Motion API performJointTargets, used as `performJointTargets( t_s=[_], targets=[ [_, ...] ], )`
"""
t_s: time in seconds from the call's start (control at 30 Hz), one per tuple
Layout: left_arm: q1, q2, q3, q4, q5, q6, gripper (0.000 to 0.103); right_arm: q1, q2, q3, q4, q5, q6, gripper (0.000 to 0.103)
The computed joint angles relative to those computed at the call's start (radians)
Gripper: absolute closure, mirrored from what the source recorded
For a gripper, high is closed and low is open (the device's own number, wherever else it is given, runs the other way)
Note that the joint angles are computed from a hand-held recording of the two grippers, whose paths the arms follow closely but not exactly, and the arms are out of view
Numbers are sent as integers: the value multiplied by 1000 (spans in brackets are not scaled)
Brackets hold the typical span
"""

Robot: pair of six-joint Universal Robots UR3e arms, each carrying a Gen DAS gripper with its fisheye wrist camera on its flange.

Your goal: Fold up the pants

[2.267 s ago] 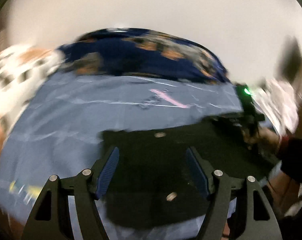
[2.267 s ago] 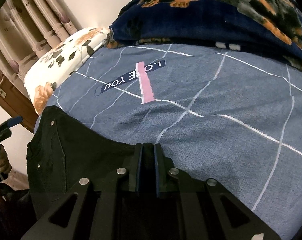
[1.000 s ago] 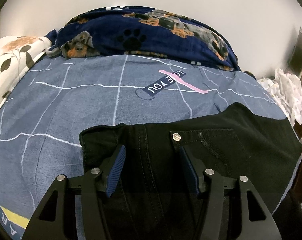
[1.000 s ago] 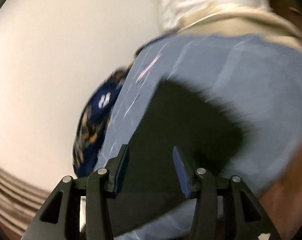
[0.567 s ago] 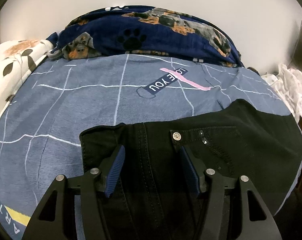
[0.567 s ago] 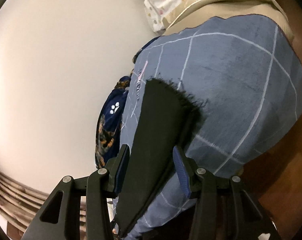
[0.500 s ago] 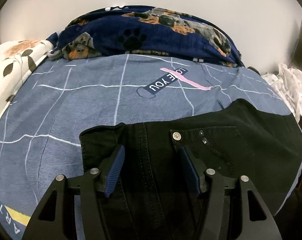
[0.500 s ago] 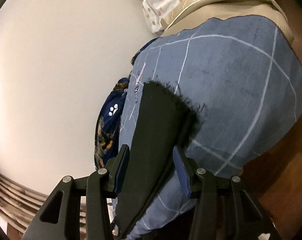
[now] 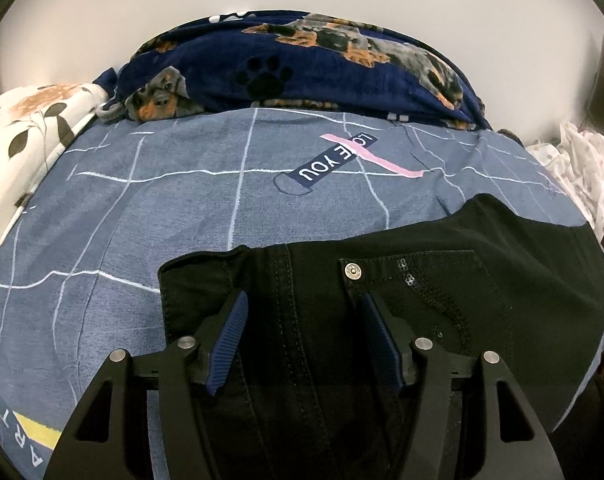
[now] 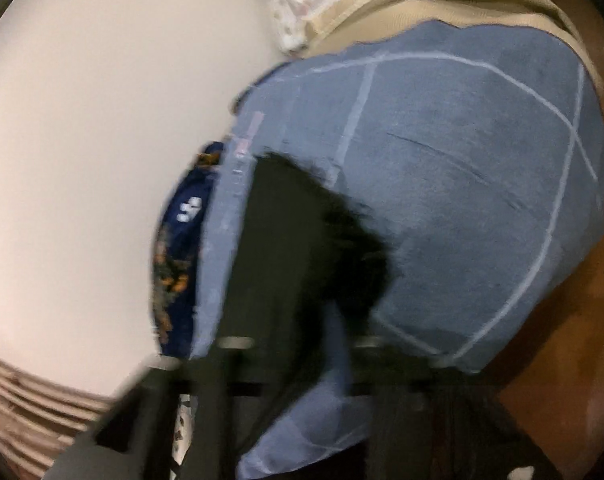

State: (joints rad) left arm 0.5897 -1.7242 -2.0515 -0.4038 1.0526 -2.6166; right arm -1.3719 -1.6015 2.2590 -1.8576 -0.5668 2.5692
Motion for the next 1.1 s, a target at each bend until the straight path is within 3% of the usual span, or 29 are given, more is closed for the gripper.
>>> performJointTargets(
  t_s=[0.13,0.3,0.4,0.5,0.67,0.77,0.87,1.0,1.1],
  targets=[
    [2,1,0,-2,-1,2,42,-23,-34,40,-4,10,10,99],
    [7,3,-2,-10,-9,14,40,-86,-145,49,159,-4,-67,100],
    [3,4,-6,0,-2,21,39,-94,-68,68,101,-20,-41,101],
    [3,4,-5,-2,-3,22,39,-118,-57,71,143,-2,-83,99],
    [5,5,-4,-6,-3,26,39,-269,-129,62,375,17,-243,92],
    [10,6,-5,-8,-8,30,39,-276,-165,47,343,-6,-222,89],
    [10,7,-6,-9,-7,31,39,-248,-133,29,322,1,-219,78],
    [11,7,-7,-10,-9,33,39,-145,-115,44,123,-17,-93,70],
    [14,8,-7,-12,-14,36,39,-109,-111,51,68,6,-49,68]
  ],
)
